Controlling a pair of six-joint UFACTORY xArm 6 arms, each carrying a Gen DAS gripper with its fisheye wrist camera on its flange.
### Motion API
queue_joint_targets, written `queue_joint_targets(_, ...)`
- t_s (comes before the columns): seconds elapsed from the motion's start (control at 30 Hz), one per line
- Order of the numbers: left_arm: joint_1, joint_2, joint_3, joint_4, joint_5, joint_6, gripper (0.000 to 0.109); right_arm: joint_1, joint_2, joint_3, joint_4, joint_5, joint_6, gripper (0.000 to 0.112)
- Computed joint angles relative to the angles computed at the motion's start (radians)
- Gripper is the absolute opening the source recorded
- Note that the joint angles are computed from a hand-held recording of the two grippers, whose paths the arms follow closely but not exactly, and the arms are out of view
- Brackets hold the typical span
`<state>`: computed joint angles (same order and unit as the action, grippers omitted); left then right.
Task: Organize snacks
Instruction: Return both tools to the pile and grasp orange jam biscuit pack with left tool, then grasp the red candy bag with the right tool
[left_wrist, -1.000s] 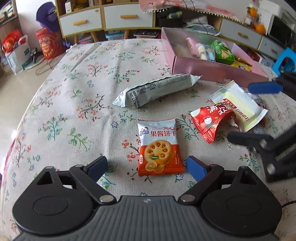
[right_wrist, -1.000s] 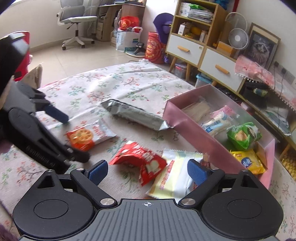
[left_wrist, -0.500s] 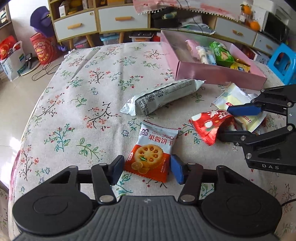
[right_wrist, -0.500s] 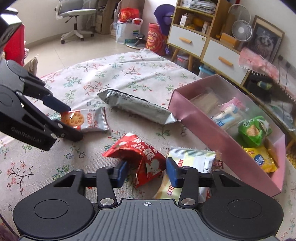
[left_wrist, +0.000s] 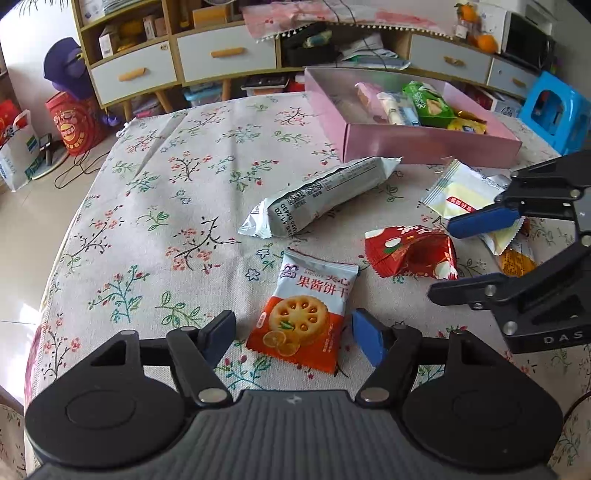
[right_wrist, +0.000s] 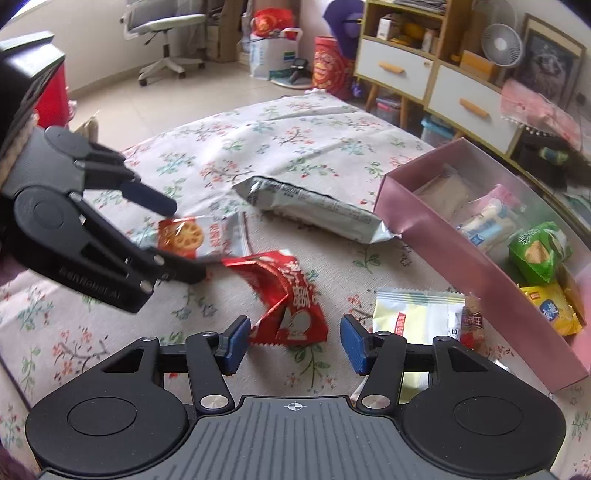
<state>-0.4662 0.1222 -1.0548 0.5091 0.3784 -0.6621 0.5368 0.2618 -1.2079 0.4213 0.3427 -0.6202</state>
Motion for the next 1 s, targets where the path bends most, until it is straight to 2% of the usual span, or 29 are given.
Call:
queue_joint_targets(0.17,0.000,0.003,-0.001,-0.031,-0.013,0.044,0.058,0.014,0.019,-0.014,-0.012,-0.028,0.032,0.052)
queue_joint_targets(0.23,-0.001,0.001,0.004,-0.051,-0.025,0.069,0.045,0.019,0.028,-0.021,-0.027,-0.034,0.053,0.051)
queue_joint_targets(0.37,-0.010,0.005,-0.012,-0.070,-0.001,0.087,0.042,0.020,0.036,-0.028,-0.047,-0.024,0.085,0.039)
queue_joint_targets(0.47,-0.016,0.012,-0.033,-0.080,0.030,0.073,0.039,0.019,0.030,-0.027,-0.060,-0.019,0.120,0.037)
queue_joint_targets(0.6,-0.016,0.015,-0.052,-0.099,0.062,0.047,0.036,0.012,0.012,-0.021,-0.022,-0.025,0.132,0.028)
queue_joint_targets(0.8,-0.014,-0.004,-0.052,-0.145,0.056,0.026,0.036,-0.014,-0.017,-0.013,0.017,-0.005,0.177,0.027)
queue_joint_targets(1.0,-0.022,-0.012,-0.071,-0.129,0.046,-0.049,0.036,-0.043,-0.057,0.007,0.093,-0.007,0.195,0.027)
